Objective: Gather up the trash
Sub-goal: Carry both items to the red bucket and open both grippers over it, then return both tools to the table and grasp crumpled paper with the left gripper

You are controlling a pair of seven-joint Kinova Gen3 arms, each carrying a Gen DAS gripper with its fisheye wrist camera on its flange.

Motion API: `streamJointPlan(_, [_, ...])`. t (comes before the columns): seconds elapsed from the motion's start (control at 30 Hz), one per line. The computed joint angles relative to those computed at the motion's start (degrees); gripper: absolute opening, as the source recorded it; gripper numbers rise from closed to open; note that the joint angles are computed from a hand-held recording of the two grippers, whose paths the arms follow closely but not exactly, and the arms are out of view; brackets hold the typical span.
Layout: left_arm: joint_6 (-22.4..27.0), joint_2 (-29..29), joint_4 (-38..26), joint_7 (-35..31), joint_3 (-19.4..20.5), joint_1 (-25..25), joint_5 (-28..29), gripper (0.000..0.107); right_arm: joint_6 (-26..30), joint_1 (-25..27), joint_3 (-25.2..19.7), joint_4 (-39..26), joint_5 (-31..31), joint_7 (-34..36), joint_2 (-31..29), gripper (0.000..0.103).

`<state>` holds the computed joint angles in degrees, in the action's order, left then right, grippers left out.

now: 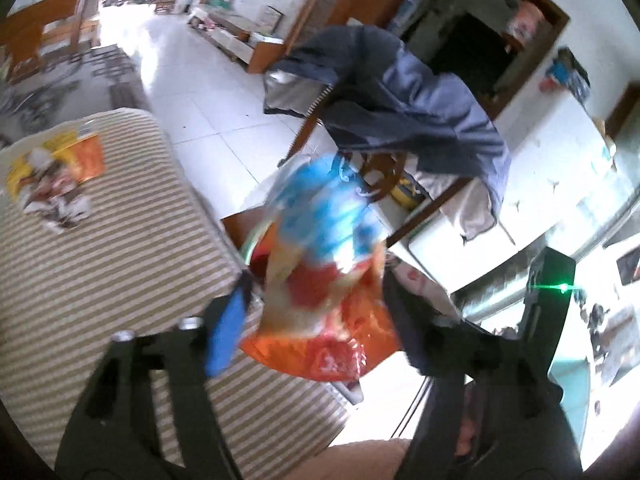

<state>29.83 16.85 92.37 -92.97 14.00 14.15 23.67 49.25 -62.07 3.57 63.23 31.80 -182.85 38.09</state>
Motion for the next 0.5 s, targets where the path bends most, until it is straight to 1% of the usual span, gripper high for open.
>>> streamJointPlan(0.03, [-0.6, 0.2, 0.0, 0.3, -0.1, 0.7, -0.6, 0.073, -0.5, -0.2, 0.4, 0.9, 0.2, -1.1, -0.4, 0.048])
streamJointPlan(0.13, [-1.4, 0.1, 0.8, 0.1, 0.3, 0.7, -0.2, 0.075, -1.0, -0.3, 0.8, 2.7, 0.7, -3.4, -1.0, 0.051])
streamJointPlan(0.23, [-2.1, -0.7, 2.2, 1.0, -0.3, 0.9, -0.8, 0.076, -1.6, -0.5, 0.8, 3.4, 1.5, -4.7, -1.5, 0.054])
streamJointPlan(0.27, [-2.5, -1.1, 2.8, 1.9, -0.8, 1.2, -1.3, 0.076, -1.3, -0.6, 0.6, 3.1, 1.7, -4.6, -1.4, 0.055])
streamJointPlan(0.33, [-3.6, -2.5, 5.0, 2.1, -0.7, -0.1, -0.2, 0.076, -1.0, -0.6, 0.2, 2.1, 2.0, -3.9, -1.2, 0.056])
streamJointPlan(0.4, [-4.5, -4.1, 7.1, 2.6, -1.0, -1.2, 1.0, 0.076, -0.4, -0.4, -0.4, -0.1, 1.8, -2.0, -0.4, 0.056])
streamJointPlan(0.5, [-5.7, -7.0, 10.6, 4.9, -2.5, -2.2, 0.7, 0.076, 0.3, -0.5, -0.8, -3.3, 1.4, 0.9, 0.6, 0.057])
